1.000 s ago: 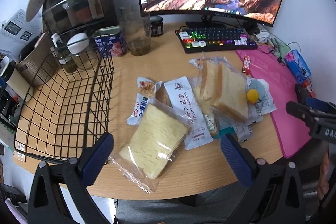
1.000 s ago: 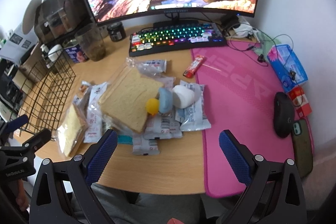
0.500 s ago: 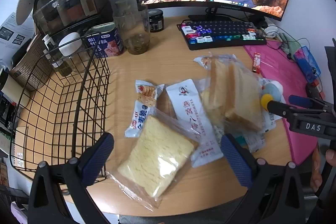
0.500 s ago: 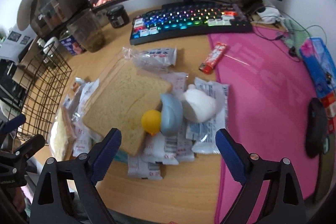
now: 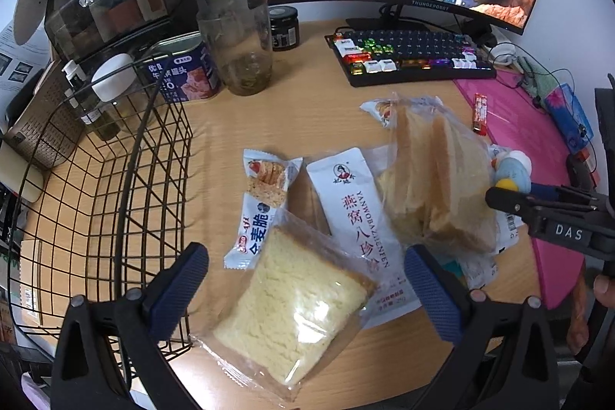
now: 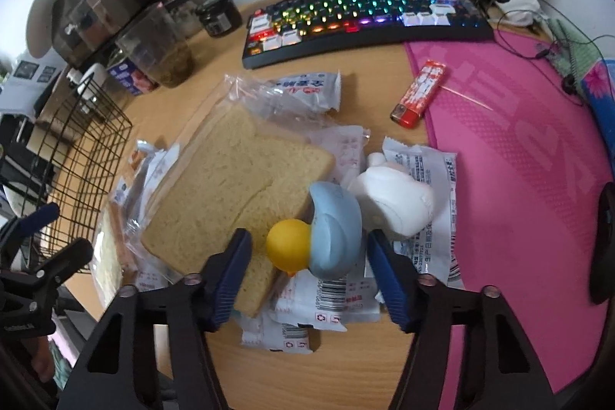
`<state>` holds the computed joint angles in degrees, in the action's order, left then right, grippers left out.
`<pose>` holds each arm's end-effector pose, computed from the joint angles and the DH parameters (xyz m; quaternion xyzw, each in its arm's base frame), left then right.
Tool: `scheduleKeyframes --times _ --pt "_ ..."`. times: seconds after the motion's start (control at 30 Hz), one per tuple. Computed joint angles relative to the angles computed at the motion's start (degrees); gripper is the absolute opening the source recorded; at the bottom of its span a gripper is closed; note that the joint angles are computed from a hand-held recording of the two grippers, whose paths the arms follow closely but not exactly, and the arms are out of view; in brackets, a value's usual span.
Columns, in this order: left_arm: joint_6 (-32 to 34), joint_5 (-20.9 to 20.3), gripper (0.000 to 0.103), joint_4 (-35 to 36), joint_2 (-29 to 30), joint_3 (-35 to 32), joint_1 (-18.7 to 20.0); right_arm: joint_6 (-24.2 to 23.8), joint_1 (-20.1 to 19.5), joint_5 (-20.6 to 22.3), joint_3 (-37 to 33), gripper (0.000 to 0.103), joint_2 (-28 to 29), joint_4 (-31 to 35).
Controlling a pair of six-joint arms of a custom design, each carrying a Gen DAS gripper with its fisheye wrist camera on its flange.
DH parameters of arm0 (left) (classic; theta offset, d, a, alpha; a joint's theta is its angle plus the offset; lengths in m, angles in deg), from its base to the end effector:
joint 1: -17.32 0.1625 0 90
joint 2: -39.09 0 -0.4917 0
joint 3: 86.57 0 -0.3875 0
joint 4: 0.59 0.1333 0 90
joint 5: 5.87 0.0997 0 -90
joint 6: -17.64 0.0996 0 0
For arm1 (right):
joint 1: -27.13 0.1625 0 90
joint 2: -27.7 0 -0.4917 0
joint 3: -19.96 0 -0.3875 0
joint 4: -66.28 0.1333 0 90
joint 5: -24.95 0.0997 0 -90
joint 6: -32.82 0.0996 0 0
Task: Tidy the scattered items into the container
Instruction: 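Move right tool to the blue toy duck while left tool approaches bagged bread, then close right tool on the blue duck while left tool grasps the bagged bread loaf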
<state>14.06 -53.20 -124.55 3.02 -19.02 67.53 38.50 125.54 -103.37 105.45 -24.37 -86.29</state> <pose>-0.3773 -0.7668 0.1808 0.2819 0.8876 -0.1531 0.3305 0.1806 -0.7323 0.3172 -0.0608 -0.9159 0.2749 0.2861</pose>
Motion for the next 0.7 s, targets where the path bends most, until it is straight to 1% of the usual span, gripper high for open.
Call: scheduleKeyframes --times 0.03,0.07,0.1,0.3,0.47,0.57,0.6,0.7 --pt "-0.11 -0.31 0.102 0.27 0.11 -0.21 0.1 -0.15 0.01 0.08 -0.07 0.054 0.06 -0.11" --pt "-0.17 -0.53 0.102 0.54 0.23 -0.42 0.17 -0.24 0.02 0.08 -0.06 0.049 0.12 -0.3" --pt "-0.25 -0.55 0.102 0.71 0.34 -0.59 0.19 -0.24 0.07 0.01 -0.07 0.045 0.17 -0.25" --pt "-0.13 -0.84 0.102 0.75 0.67 -0.73 0.0 -0.25 -0.09 1.06 0.62 0.045 -0.44 -0.76" --pt "0.47 -1.82 0.102 1.56 1.62 -1.65 -0.17 -1.51 0.66 -0.42 2.15 0.045 -1.71 -3.8" --pt "1.67 -4.84 0.102 2.36 2.1 -2.39 -0.12 -1.81 1.05 -0.85 3.06 0.045 -2.77 -5.52" --pt "2.68 -6.65 0.102 2.86 2.47 -3.12 -0.06 -1.94 1.19 -1.38 3.46 0.045 -3.18 -6.27" --pt "3.61 -9.03 0.102 3.37 3.29 -4.39 -0.19 -1.94 1.31 -2.13 4.05 0.045 -3.89 -7.22"
